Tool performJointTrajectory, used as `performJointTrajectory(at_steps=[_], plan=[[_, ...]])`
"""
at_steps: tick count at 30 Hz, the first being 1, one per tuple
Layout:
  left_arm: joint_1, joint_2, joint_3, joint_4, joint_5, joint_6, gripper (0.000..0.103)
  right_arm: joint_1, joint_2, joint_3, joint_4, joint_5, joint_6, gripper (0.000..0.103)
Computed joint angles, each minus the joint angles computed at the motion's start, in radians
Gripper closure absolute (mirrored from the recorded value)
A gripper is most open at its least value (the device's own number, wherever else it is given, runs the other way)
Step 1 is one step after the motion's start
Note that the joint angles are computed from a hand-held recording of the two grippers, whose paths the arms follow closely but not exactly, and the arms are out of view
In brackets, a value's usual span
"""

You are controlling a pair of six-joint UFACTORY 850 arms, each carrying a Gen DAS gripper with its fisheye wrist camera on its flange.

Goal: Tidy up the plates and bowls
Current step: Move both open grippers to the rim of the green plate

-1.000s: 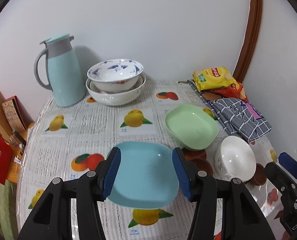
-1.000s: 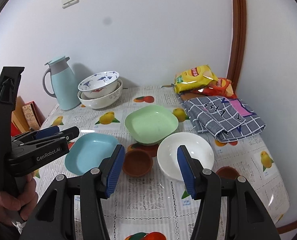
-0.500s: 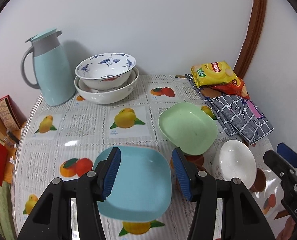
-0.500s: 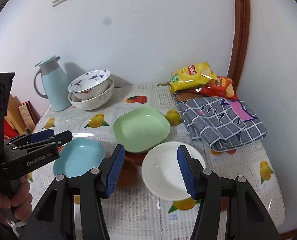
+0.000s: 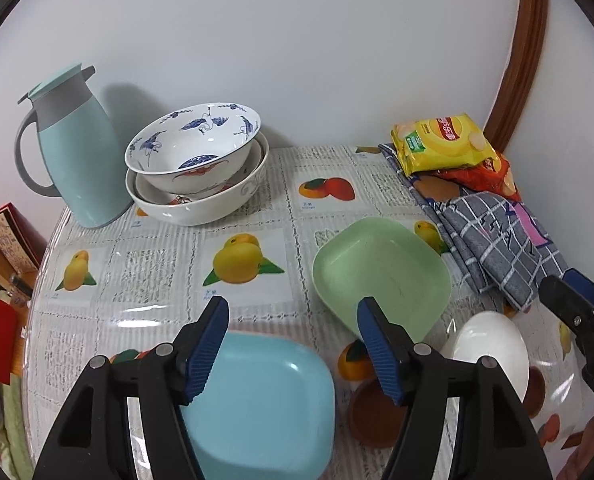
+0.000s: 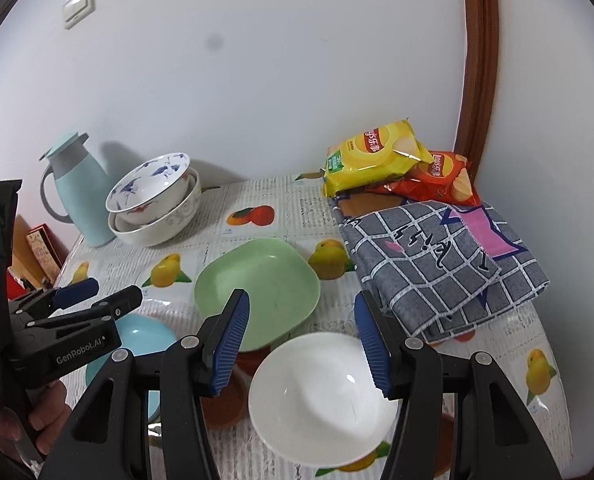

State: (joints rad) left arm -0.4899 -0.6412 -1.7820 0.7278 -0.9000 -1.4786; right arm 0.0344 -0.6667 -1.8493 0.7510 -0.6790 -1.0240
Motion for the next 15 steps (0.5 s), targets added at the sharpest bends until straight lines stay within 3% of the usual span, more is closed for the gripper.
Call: performJointTrajectory(at_steps=[7,15], plan=[[0.019,-0.025,-0.008,0.041,0.070,-0.010,0.036,0.015,-0.080,-0.103,-0.055,-0.027,0.047,0.048],[0.060,-0.097,-0.099,-0.082,0.070,0.094,0.036,0.034,-0.183,-0.232,-0.116,-0.062,0.110,0.048]])
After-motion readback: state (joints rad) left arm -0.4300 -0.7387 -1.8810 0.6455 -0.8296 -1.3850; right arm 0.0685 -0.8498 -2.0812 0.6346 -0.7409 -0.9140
